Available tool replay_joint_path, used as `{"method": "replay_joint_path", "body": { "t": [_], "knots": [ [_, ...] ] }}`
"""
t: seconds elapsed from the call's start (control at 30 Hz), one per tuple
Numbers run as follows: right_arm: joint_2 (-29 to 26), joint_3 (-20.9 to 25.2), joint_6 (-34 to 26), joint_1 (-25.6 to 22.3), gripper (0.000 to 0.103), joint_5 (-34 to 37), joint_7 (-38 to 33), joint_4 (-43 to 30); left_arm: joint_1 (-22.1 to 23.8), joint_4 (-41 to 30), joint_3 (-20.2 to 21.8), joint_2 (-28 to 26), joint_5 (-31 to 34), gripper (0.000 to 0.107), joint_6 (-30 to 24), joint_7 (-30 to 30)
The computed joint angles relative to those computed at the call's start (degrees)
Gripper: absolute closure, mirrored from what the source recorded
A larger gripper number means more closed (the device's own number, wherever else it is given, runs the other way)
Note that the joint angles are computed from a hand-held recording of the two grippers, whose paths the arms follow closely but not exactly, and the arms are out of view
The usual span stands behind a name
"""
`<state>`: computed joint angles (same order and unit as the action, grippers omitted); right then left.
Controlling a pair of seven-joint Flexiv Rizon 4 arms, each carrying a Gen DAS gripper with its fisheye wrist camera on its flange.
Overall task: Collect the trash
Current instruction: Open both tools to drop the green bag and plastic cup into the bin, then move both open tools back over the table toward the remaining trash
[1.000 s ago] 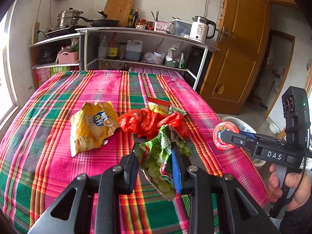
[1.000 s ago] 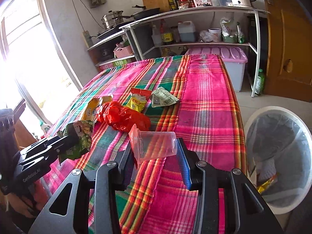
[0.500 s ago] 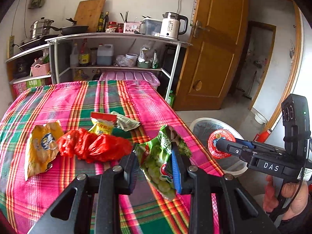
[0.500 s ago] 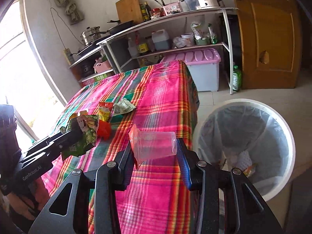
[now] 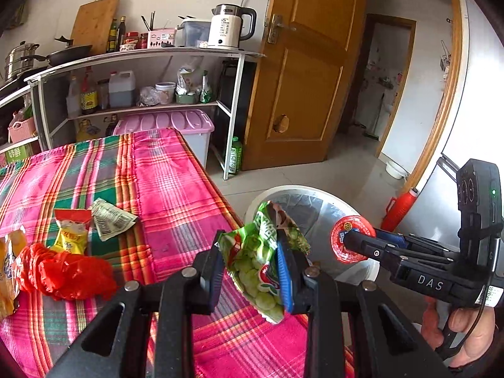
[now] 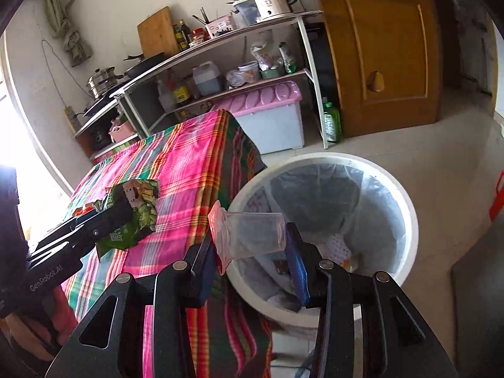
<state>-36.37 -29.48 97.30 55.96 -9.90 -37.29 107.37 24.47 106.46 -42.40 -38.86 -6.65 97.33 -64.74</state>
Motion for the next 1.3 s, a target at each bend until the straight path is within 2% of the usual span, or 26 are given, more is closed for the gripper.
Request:
{"method": "replay_joint_path", "body": {
  "t": [0.27, 0.53, 0.67, 0.73, 0.83, 0.97, 1.07, 1.3],
  "knots": [
    [-0.5, -1.0, -2.4, -0.6, 0.061, -0.4, 3.0, 0.9, -5.5, -5.3, 3.4, -2.0, -4.3, 0.075, -6.1, 3.5],
    [-0.4, 0.5, -4.1, -3.1, 0.060, -3.0, 6.4, 1.3, -11.8, -10.4, 8.2, -3.7, -10.4, 0.074, -10.6, 7.2],
    [-0.4, 0.9, -4.9, -3.9, 0.060, -4.7, 7.7, 1.4, -13.5, -11.5, 9.4, -4.0, -13.4, 0.071, -11.8, 9.0],
    [-0.5, 0.3, -4.9, -3.7, 0.060, -5.4, 8.5, 1.6, -14.1, -11.9, 9.9, -4.0, -14.9, 0.066, -12.6, 9.9],
    [-0.6, -0.7, -4.3, -3.0, 0.056, -6.0, 9.6, 2.1, -13.5, -11.3, 8.8, -4.0, -17.3, 0.057, -12.5, 11.7],
    [-0.4, -1.4, -4.2, -2.4, 0.055, -6.3, 10.1, 2.3, -12.9, -10.2, 7.9, -3.6, -19.4, 0.057, -11.5, 12.9],
    [-0.2, -3.1, -3.6, -0.9, 0.055, -6.3, 10.2, 2.9, -11.0, -8.5, 5.6, -3.1, -20.0, 0.057, -9.7, 13.8],
    [0.1, -6.1, -0.5, 3.0, 0.055, -3.6, 7.7, 3.6, -3.9, -2.9, -1.3, -1.9, -16.5, 0.057, -3.2, 12.1]
  ]
}}
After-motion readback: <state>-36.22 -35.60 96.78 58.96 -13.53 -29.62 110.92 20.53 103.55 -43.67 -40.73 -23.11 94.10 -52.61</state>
